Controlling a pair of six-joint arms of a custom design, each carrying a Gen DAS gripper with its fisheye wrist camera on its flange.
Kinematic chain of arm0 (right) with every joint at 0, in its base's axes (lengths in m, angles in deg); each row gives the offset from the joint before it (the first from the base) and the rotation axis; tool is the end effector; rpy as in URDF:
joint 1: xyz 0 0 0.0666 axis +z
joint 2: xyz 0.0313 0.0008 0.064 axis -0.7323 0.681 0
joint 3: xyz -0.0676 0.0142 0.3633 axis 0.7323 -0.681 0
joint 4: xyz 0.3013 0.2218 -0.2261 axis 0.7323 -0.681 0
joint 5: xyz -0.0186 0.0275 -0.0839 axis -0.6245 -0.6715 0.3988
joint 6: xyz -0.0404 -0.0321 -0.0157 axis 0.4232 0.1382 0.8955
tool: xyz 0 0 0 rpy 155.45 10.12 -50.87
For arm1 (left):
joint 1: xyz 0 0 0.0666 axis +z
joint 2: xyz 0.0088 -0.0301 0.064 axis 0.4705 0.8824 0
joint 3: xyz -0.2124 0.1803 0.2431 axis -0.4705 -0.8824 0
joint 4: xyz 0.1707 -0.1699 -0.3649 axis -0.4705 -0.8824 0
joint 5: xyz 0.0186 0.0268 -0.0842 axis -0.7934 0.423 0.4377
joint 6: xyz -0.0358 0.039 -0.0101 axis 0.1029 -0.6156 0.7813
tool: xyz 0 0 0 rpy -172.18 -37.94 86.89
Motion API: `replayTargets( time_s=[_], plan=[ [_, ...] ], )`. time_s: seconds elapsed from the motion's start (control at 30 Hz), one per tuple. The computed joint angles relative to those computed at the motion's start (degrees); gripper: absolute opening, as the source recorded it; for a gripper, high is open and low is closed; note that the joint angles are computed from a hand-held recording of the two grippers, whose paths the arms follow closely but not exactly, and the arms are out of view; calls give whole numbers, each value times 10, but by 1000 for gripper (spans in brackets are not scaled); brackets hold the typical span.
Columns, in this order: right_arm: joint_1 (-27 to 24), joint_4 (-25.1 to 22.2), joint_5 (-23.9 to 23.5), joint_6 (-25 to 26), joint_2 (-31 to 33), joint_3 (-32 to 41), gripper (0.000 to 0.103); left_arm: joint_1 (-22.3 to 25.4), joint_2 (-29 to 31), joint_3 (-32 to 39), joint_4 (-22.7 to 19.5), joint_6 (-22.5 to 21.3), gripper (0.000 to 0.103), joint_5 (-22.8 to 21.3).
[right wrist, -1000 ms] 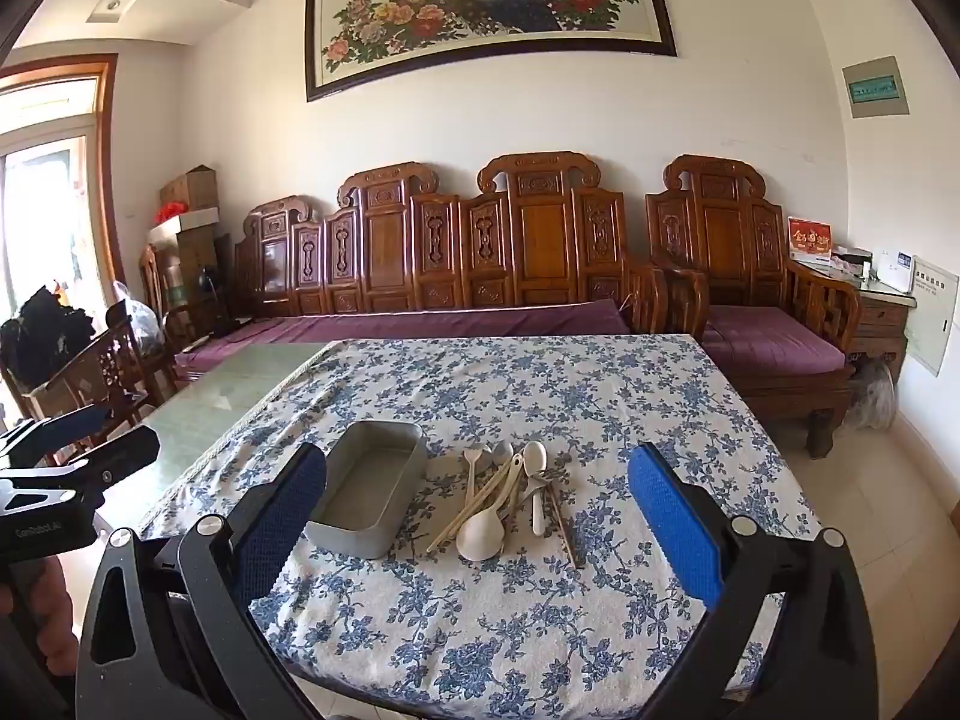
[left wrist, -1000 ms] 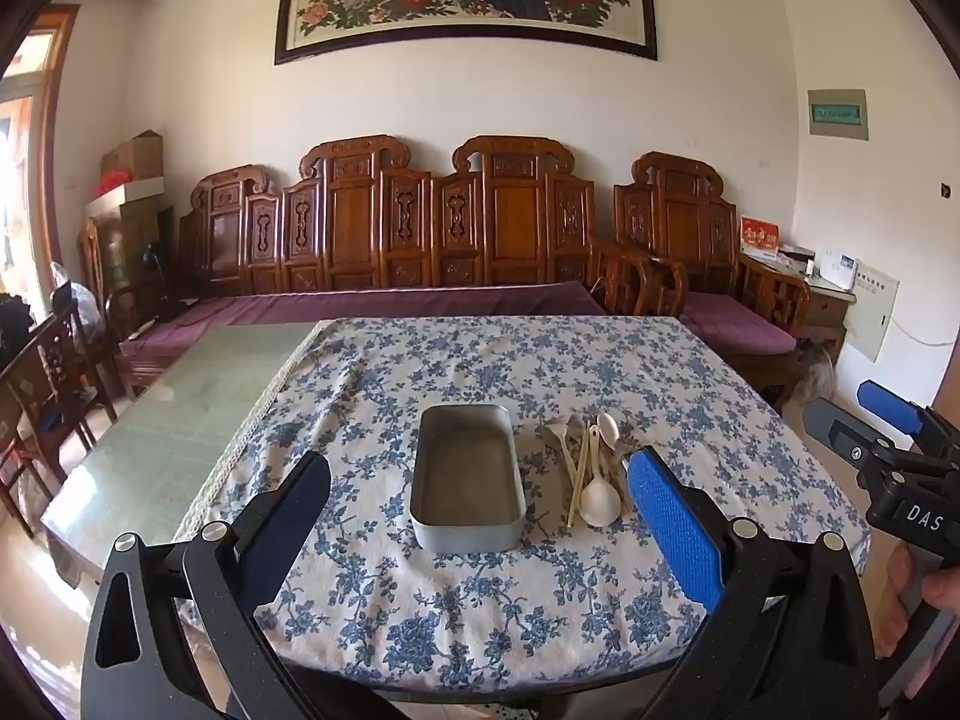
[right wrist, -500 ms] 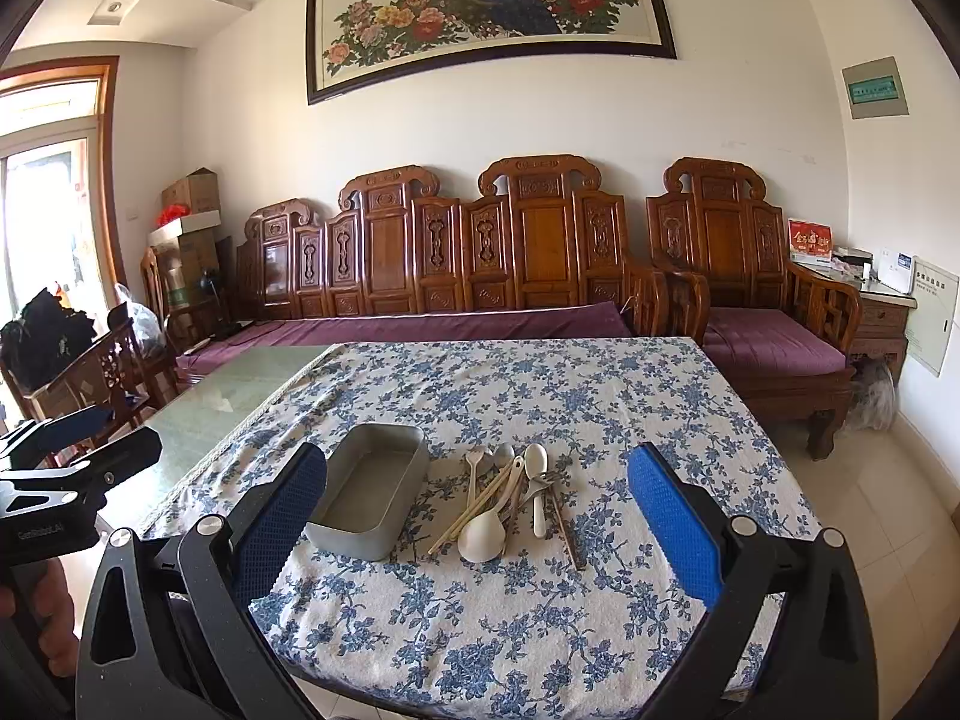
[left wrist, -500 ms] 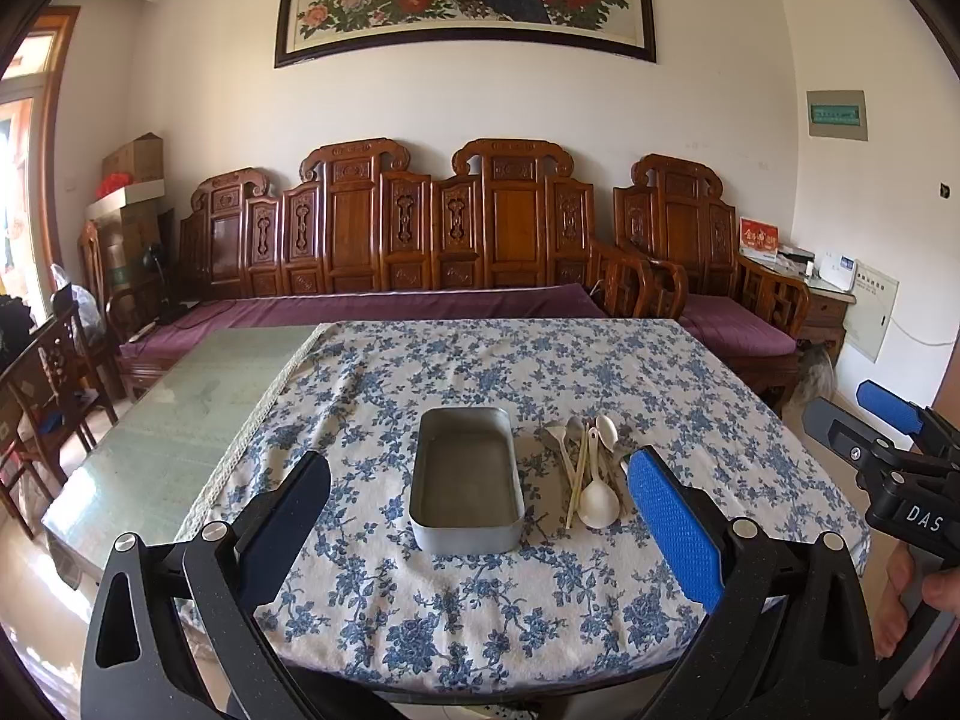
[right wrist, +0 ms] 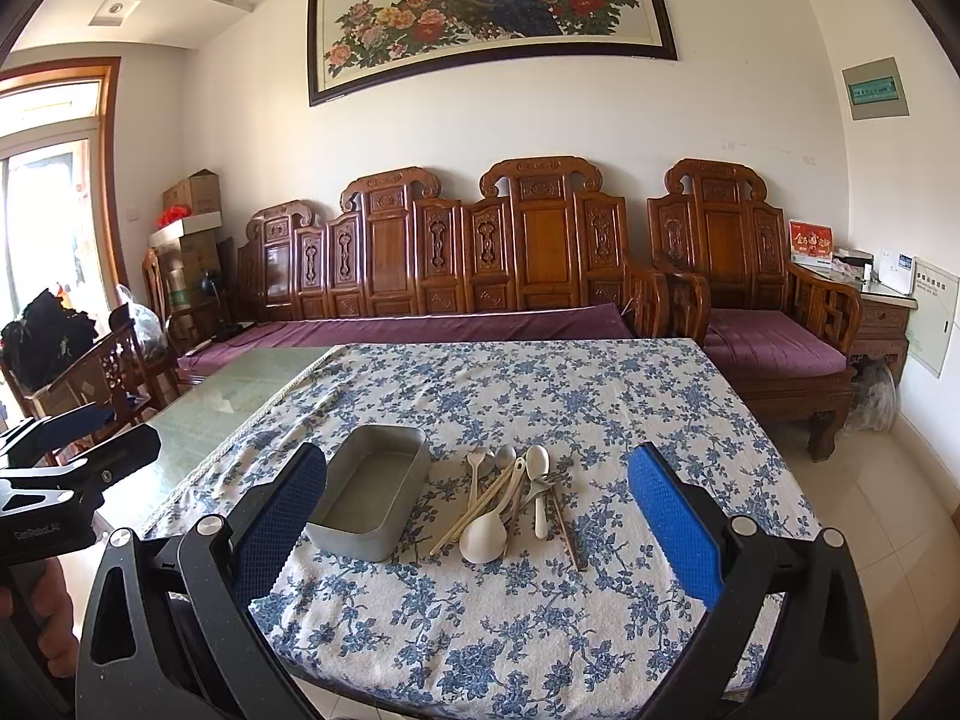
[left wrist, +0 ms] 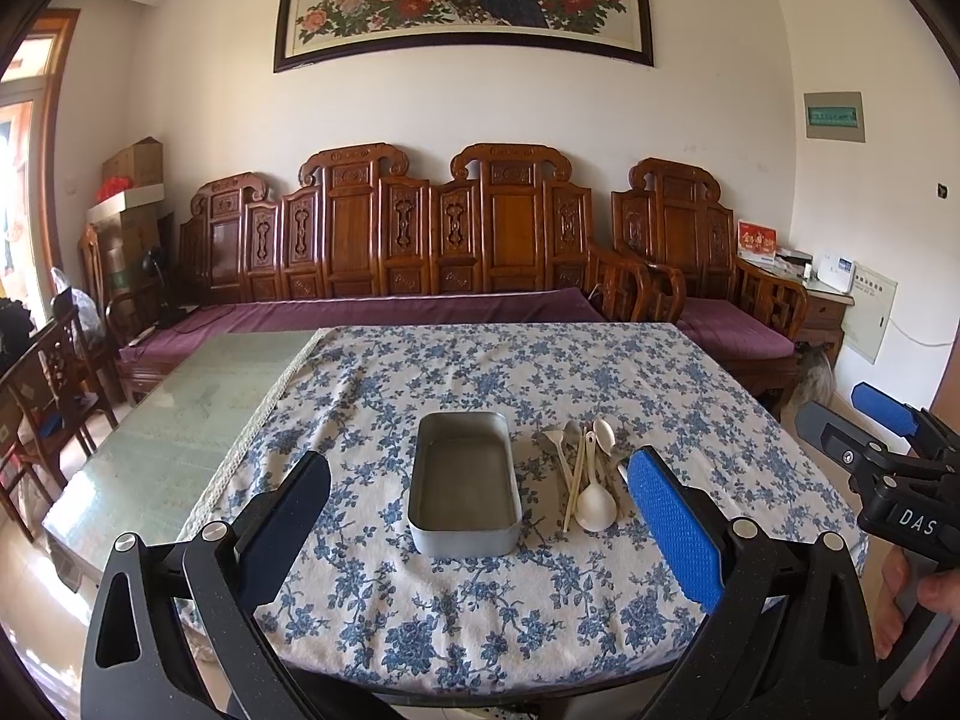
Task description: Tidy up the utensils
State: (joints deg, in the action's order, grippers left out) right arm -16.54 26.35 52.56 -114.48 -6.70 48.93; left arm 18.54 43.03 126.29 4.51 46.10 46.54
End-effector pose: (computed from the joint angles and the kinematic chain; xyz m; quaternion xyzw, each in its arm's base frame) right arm 0.3774 0.1956 0.6099 0.1465 0.8237 -0.0384 0.5464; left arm 0.4651 -0.0890 0.6290 0.2130 0.8250 -0.1271 0.5078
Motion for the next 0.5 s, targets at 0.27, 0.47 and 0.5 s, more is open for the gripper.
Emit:
replayTargets(
  time_s=[0.27,0.47,0.5],
  plan=[
    [1,1,2,-1,0,-1,101,2,-3,-6,5,0,96,2],
    [0,3,1,1,0,-1,101,-2,9,12,-1,1,96,-2],
    [0,2,1,1,0,-1,101,-2,12,15,-2,1,96,-2]
  ],
)
